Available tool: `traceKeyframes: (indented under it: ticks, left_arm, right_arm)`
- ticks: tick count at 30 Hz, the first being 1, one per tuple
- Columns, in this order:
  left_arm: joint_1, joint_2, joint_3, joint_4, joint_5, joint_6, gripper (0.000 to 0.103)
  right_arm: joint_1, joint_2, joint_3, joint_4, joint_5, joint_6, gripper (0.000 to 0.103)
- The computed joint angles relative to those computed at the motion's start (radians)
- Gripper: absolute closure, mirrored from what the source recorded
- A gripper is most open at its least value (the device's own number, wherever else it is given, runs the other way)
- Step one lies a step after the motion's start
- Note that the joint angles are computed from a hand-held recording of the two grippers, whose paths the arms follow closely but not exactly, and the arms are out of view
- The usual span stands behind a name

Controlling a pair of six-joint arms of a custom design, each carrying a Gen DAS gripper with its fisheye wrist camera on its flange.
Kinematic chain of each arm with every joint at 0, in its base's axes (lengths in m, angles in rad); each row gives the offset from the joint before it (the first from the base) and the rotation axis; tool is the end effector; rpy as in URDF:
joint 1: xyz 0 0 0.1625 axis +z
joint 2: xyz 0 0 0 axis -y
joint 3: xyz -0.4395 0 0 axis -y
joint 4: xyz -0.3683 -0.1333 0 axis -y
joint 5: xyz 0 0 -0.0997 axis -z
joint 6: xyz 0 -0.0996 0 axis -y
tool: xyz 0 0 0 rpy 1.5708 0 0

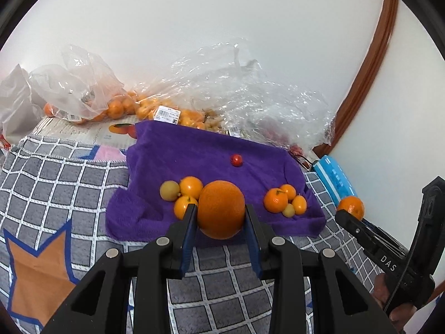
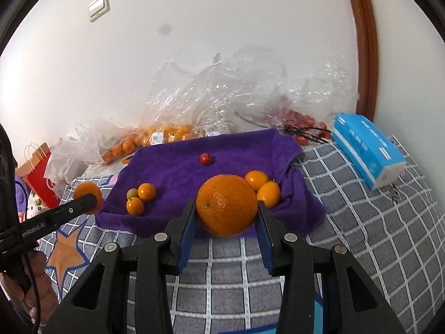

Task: Organize fruits
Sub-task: 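Carry both held oranges up over the purple towel with both grippers, then lower both oranges onto the towel and open both grippers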

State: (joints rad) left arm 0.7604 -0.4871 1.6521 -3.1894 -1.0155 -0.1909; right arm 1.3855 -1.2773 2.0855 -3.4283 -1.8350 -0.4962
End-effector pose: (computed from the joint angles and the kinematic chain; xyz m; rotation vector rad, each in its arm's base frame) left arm -0.3505 -0.5898 -0.0026 0.6592 2.6469 -0.9234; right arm 0.0106 -0.5256 0.3555 0.1820 -2.3078 1.1565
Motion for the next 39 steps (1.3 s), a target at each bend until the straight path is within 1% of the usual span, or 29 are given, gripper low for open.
traceKeyframes:
  ticks: [7,11,16,19,23,30,36,39]
  left_arm:
    - [0.017,0.023,-0.079,0.071,-0.012,-0.002,0.071]
    - [0.027,0.051,-0.14,0.122,-0.015,0.002,0.071]
    - [0.04,0.071,-0.177,0.157,-0.012,0.001,0.071]
    - [0.05,0.07,-0.18,0.16,-0.011,-0.006,0.071]
    - [0.06,0.068,-0.177,0.124,0.007,0.006,0.071]
    - [0.075,0.084,-0.214,0.173,-0.026,0.017,0.071]
    - [0.081,0.099,-0.235,0.206,-0.051,0.028,0.071]
    - [0.088,0.098,-0.238,0.219,-0.084,0.029,0.071]
  right_arm:
    - [0.011,0.049,-0.079,0.051,0.009,-0.023,0.062]
    - [0.011,0.078,-0.123,0.089,-0.001,-0.022,0.062]
    - [0.004,0.108,-0.16,0.13,-0.008,-0.014,0.062]
    - [-0.001,0.125,-0.171,0.152,-0.006,-0.007,0.062]
    - [-0.002,0.15,-0.187,0.183,-0.004,-0.01,0.062]
    - [-0.006,0.177,-0.204,0.228,0.003,-0.022,0.062]
    - [-0.018,0.183,-0.221,0.286,0.018,-0.011,0.062]
    - [-0.02,0.185,-0.228,0.313,0.019,-0.011,0.062]
